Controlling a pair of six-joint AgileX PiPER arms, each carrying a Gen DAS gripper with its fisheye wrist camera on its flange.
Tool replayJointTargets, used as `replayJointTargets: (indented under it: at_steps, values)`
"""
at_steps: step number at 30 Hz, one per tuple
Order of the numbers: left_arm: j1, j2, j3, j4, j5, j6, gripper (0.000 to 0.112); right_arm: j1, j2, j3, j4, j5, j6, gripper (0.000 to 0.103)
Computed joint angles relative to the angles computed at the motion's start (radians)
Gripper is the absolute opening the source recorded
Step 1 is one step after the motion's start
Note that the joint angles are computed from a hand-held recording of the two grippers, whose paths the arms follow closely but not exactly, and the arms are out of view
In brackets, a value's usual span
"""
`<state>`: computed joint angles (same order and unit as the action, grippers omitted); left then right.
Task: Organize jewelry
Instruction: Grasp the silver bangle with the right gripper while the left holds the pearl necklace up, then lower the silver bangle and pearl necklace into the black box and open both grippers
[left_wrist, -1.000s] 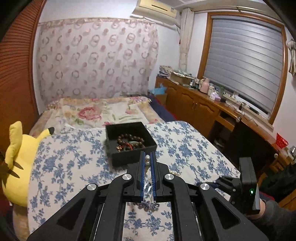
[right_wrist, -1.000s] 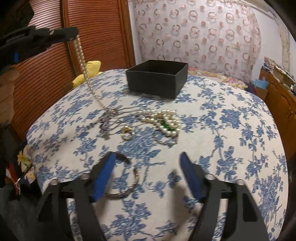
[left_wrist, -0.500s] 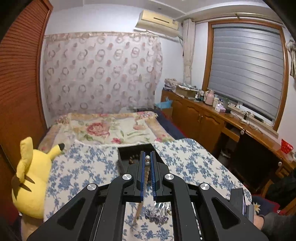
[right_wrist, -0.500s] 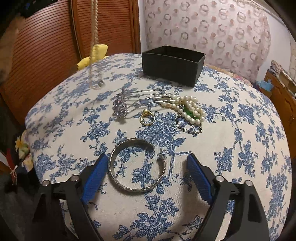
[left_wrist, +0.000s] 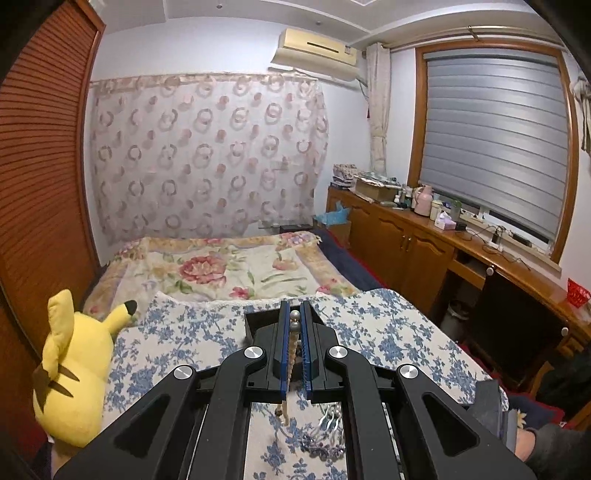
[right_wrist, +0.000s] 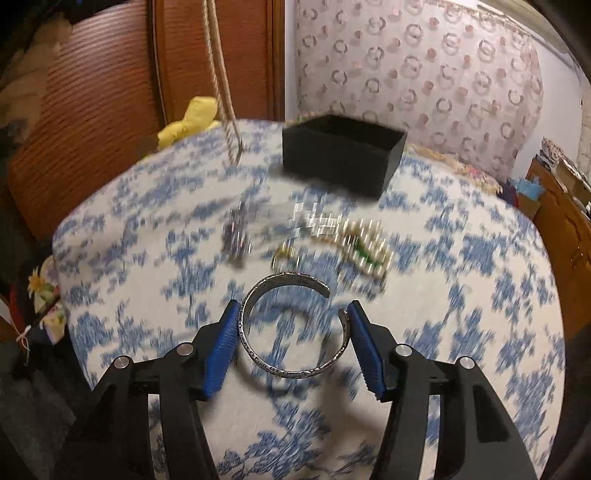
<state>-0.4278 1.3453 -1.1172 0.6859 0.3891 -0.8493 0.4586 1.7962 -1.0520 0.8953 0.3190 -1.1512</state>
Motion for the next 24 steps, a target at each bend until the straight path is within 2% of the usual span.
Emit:
replayJointTargets:
  at_steps: [10, 15, 24]
  values:
    - [0.068, 0.170, -0.243, -0.198, 0.015, 0.259, 0.005, -0.045, 0.078, -0.287, -0.125, 0.112, 0.103, 0.061]
    - [0.103, 0.292, -0.406, -0.334, 0.043, 0.409, 0.005, -0.066, 0.176, -0.476, -0.200, 0.185, 0.175, 0.061]
    - [0.183, 0.567, -0.688, -0.560, 0.124, 0.635, 0.005, -0.093, 0.421, -0.918, -0.322, 0.350, 0.336, 0.061]
